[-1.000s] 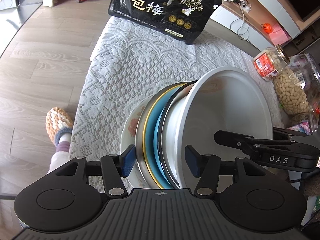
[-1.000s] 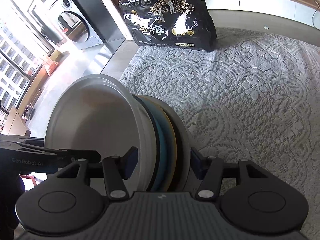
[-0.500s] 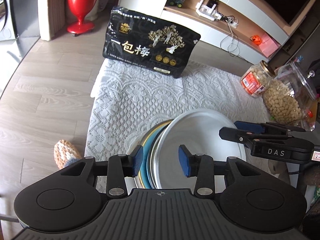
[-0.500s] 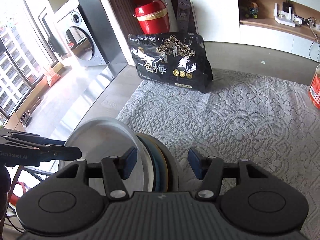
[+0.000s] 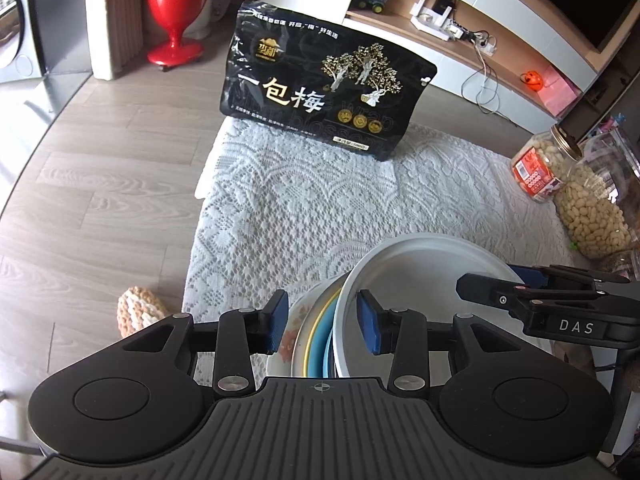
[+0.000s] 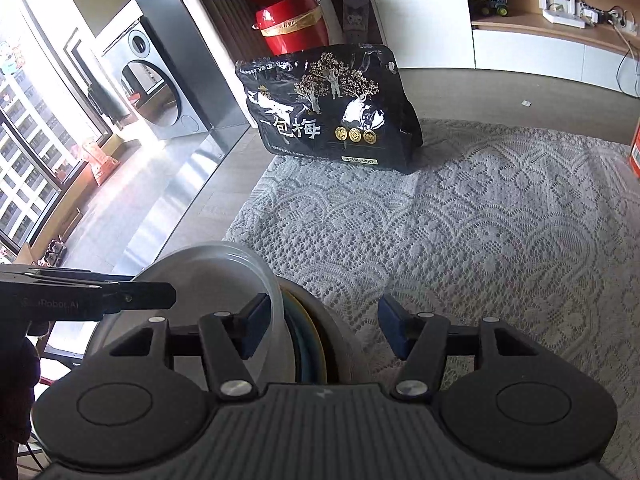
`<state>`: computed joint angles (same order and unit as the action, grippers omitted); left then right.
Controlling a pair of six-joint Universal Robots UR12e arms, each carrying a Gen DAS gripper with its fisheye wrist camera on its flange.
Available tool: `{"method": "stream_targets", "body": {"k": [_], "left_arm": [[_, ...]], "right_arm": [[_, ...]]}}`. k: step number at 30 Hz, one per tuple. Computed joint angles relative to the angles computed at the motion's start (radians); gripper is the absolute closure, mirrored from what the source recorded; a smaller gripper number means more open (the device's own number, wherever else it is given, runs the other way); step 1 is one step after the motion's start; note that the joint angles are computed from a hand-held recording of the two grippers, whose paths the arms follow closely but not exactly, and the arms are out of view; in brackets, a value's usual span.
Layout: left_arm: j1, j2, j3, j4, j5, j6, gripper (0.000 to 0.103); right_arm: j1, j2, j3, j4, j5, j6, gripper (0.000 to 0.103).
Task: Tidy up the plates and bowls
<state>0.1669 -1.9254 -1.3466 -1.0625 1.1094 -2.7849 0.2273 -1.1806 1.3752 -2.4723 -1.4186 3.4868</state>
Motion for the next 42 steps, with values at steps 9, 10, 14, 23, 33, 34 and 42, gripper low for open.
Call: {"method": "stream_targets", "body": {"k": [9,10,14,23,33,34,42], "left_arm": [[0.019,0.027,-0.045,0.065,-0.088,0.005,0.064],[0.022,0.032,-0.052,0.073,-0.097,0.004,0.064],[0.034,0.062,-0.101,0.145,-0.133,0.0,0.064],[0.05,0.099,-0.153,0.142,-0.132,-0.021,0.064],[0.073,0.17,-0.31,0.435,-0.153,-0.142,0.064],[0.08,0.184,-0.348,0.524,-0.161,-0.174,0.064],[0.123,0.294,-0.658,1.146,-0.189,-0.293,0.064]], "right_arm": [[0.0,-0.024,0.043,0.015,-0.015,0.023,0.044],[0.003,-0.028,0.048,0.013,-0.023,0.024,0.044],[0.021,-0.039,0.062,-0.006,-0.072,-0.009,0.044],[0.033,-0.072,0.087,-0.06,-0.087,-0.038,0.044],[0.066,-0.088,0.142,-0.15,-0.193,-0.031,0.044],[0.077,-0.095,0.16,-0.206,-0.225,-0.042,0.044],[0.177,-0.15,0.373,-0.783,-0.41,-0.042,0.026]]}}
